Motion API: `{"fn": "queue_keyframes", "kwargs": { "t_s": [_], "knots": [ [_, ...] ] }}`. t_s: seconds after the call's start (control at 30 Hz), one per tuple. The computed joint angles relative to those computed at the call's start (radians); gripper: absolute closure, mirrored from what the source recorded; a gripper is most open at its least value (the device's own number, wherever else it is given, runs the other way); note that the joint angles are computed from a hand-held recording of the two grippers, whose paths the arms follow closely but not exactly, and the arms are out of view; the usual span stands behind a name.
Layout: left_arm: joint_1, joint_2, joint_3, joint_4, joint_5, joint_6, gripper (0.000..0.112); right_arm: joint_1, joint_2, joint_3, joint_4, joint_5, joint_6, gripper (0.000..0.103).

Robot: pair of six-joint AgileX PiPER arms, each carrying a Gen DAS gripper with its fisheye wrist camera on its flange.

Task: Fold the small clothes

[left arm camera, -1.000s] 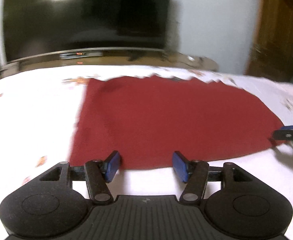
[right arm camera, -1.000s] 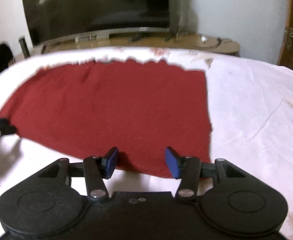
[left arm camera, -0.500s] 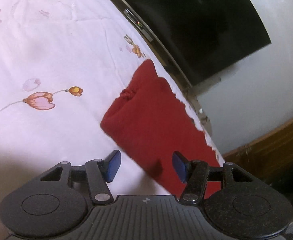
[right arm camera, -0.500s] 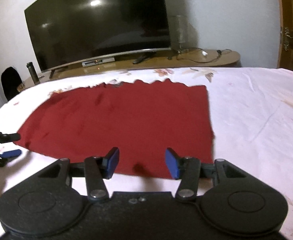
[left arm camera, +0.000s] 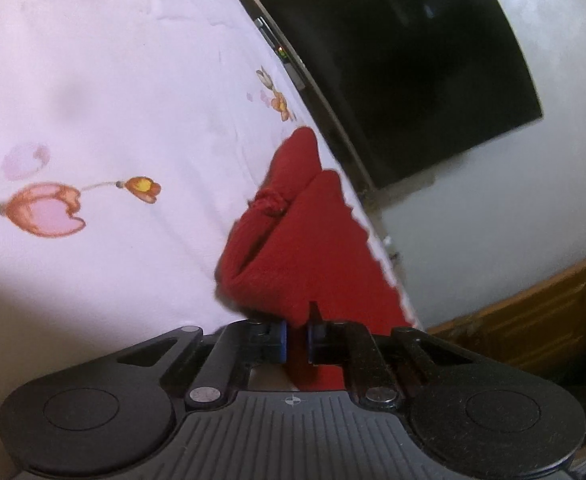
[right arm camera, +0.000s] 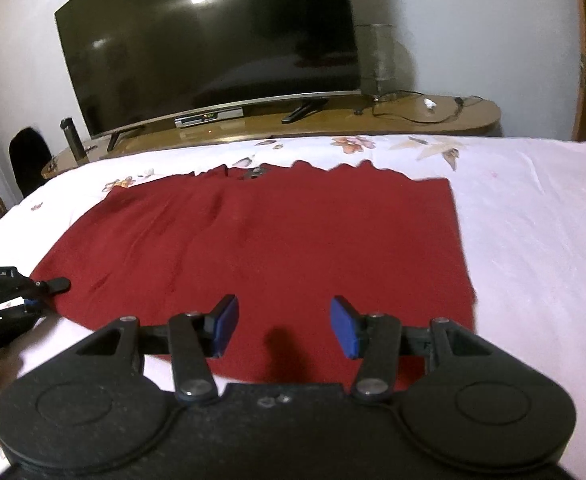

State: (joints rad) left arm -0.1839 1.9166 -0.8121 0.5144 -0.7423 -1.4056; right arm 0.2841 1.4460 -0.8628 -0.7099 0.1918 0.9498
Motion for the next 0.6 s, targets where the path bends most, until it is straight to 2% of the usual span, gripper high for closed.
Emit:
{"fn": "queue_keyframes", "kwargs": {
  "t_s": [0.07, 0.13, 0.2, 0.43, 0.53, 0.6],
  "knots": [
    [-0.007, 0.019, 0.004, -0.049, -0.051, 0.011, 0.101, 0.015, 0.039, -0.046, -0.010, 0.009, 0.002, 0.061],
    [-0.034, 0.019, 0.001, -0.110, -0.036, 0.068, 0.101, 0.033, 0.089, -0.109, 0.017, 0.029, -0.040, 0.072],
    [-0.056, 0.010, -0.006, -0.151, 0.001, 0.104, 0.101, 0.053, 0.139, -0.168, 0.027, 0.040, -0.061, 0.078],
    [-0.039, 0.008, 0.014, -0.135, -0.044, 0.102, 0.104, 0.116, 0.257, -0.294, 0.092, 0.063, -0.160, 0.080],
    [-0.027, -0.004, 0.048, -0.141, -0.077, 0.106, 0.104, 0.127, 0.319, -0.348, 0.111, 0.146, -0.191, 0.083],
    [-0.028, -0.030, 0.069, -0.153, -0.069, 0.128, 0.104, 0.108, 0.321, -0.318, 0.119, 0.092, -0.185, 0.083]
  ]
}}
